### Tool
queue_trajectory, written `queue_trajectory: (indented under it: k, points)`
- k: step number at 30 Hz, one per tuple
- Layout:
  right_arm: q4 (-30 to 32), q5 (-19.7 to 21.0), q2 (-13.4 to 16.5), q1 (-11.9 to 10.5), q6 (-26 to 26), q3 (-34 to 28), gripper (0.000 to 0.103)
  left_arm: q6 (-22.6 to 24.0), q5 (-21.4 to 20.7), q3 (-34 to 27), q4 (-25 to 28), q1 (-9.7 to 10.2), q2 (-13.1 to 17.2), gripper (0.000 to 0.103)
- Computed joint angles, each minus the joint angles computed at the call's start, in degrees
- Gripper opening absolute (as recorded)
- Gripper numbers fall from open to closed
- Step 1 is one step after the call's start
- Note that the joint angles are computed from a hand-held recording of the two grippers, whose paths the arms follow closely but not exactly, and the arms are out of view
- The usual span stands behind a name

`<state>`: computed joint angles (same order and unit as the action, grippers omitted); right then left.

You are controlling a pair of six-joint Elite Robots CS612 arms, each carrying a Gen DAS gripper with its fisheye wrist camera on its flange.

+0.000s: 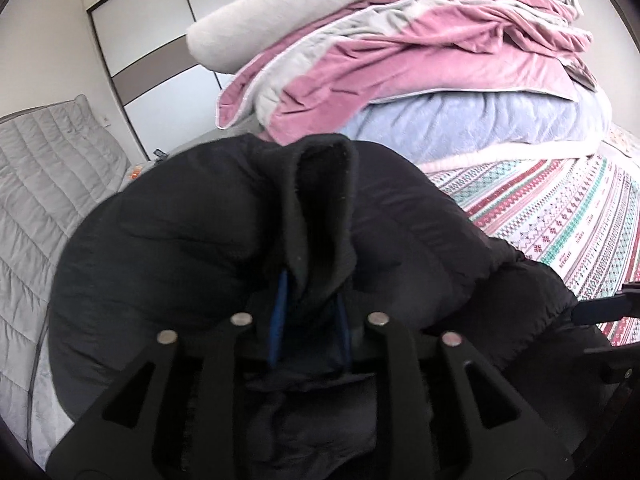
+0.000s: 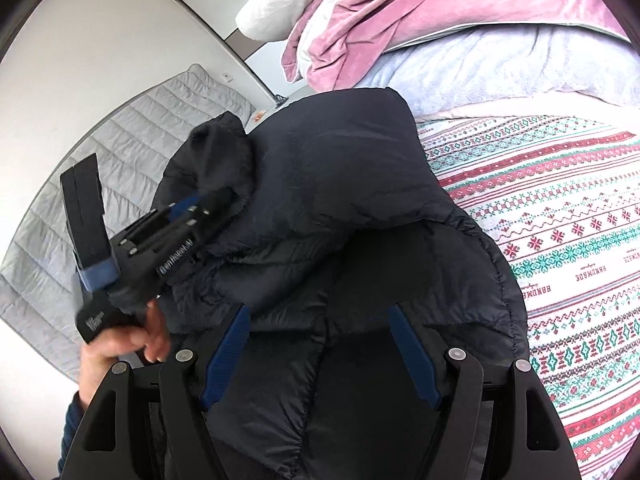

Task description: Fold large clothes

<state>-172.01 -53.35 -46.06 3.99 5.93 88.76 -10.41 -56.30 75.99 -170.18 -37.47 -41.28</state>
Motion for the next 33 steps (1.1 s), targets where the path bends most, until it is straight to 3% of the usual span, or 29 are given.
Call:
queue_trajectory:
  k: [2, 4, 7, 10, 14, 16, 18, 20, 22, 26, 30, 33]
  points:
    - [0.44, -0.03, 0.06, -0.03, 0.43, -0.09, 0.074, 0.47, -0.46, -0.49, 0.3, -0.32, 0.5, 0.056]
    - [0.72, 0.03, 0.06, -0.1, 0.64, -0.07, 0.074, 2.61, -0.77, -0.7, -0.6, -0.79, 0.98, 0.063]
    - [0.74, -0.47, 0.0, -0.1, 0.85, 0.03, 0.074, 3.53, -1.55, -0.37, -0.83, -1.02, 0.83, 0.067]
    - [0.68, -1.4, -0.04, -0.08, 0.84, 0.08, 0.074, 0.64, -6.69, 1.2, -0.73, -0.38, -0.86, 0.067]
    - [0.87, -1.93, 0.03, -0.18, 1.18, 0.03, 0.074, -3.3, -16.21, 6.28, -7.32, 1.11, -4.74, 0.069]
    - [0.82, -2.14, 0.07, -0.23, 1.45, 0.01, 0.074, -5.24, -18.62, 8.98, -11.93, 2.02, -6.6, 0.075]
    - [0.58, -2.24, 0.08, -0.21, 1.7, 0.05, 0.074, -6.63, -18.58, 10.71, -15.58, 2.74, -7.69, 0.08]
    - [0.13, -2.16, 0.05, -0.15, 1.83, 0.13, 0.074, -8.84, -15.61, 11.91, -17.64, 3.65, -8.67, 0.082]
    - [-0.11, -2.06, 0.15, 0.01, 1.96, 0.0, 0.074, -13.77, -13.01, 11.32, -13.83, 4.71, -9.03, 0.082]
    - [0.41, -2.57, 0.35, 0.44, 1.45, -0.38, 0.074, -23.22, -14.16, 6.5, -2.49, 7.44, -6.98, 0.082]
    - [1.11, -3.13, 0.54, 0.62, 1.04, -0.7, 0.074, -24.29, -11.91, 1.28, 6.28, 7.87, -3.65, 0.082]
    - [1.06, -3.24, 0.61, 0.56, 1.27, -0.73, 0.074, -25.21, -11.45, -0.3, 7.81, 7.85, -2.14, 0.082]
